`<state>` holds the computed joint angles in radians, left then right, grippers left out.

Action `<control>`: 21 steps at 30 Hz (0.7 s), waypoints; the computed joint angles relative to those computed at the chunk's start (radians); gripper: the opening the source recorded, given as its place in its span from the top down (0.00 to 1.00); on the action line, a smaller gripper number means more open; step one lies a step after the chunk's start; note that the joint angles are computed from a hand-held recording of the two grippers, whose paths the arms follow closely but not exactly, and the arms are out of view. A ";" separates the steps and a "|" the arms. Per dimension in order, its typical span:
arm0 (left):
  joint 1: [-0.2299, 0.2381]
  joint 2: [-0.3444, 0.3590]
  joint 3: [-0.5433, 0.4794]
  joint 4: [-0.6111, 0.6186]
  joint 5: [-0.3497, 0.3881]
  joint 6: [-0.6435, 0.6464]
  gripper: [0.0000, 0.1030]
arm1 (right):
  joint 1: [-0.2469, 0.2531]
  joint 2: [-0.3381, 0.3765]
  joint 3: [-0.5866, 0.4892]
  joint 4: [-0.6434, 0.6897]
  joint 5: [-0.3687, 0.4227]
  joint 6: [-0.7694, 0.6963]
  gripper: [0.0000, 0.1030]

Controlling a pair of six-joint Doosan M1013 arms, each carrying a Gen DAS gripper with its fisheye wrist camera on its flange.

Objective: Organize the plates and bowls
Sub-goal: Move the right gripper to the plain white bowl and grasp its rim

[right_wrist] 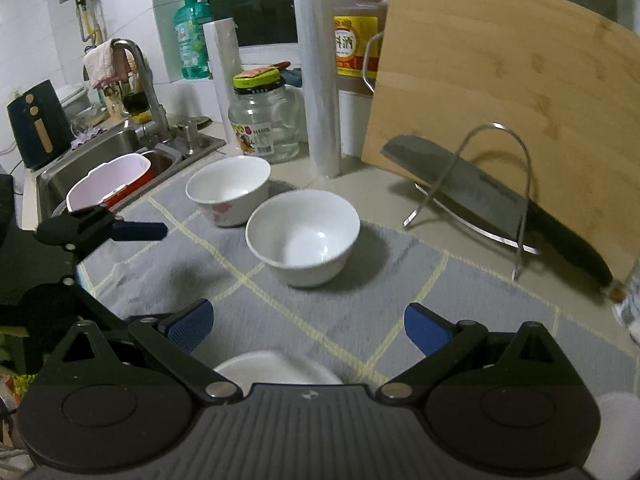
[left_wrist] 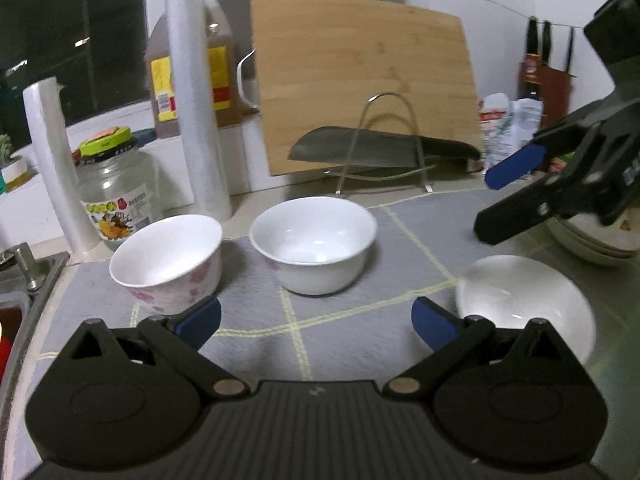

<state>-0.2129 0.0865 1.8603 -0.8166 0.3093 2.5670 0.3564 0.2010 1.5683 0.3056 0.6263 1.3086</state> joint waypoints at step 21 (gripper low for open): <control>-0.030 0.101 -0.073 0.121 -0.038 -0.196 0.02 | -0.016 0.171 -0.195 0.048 0.121 -0.116 0.02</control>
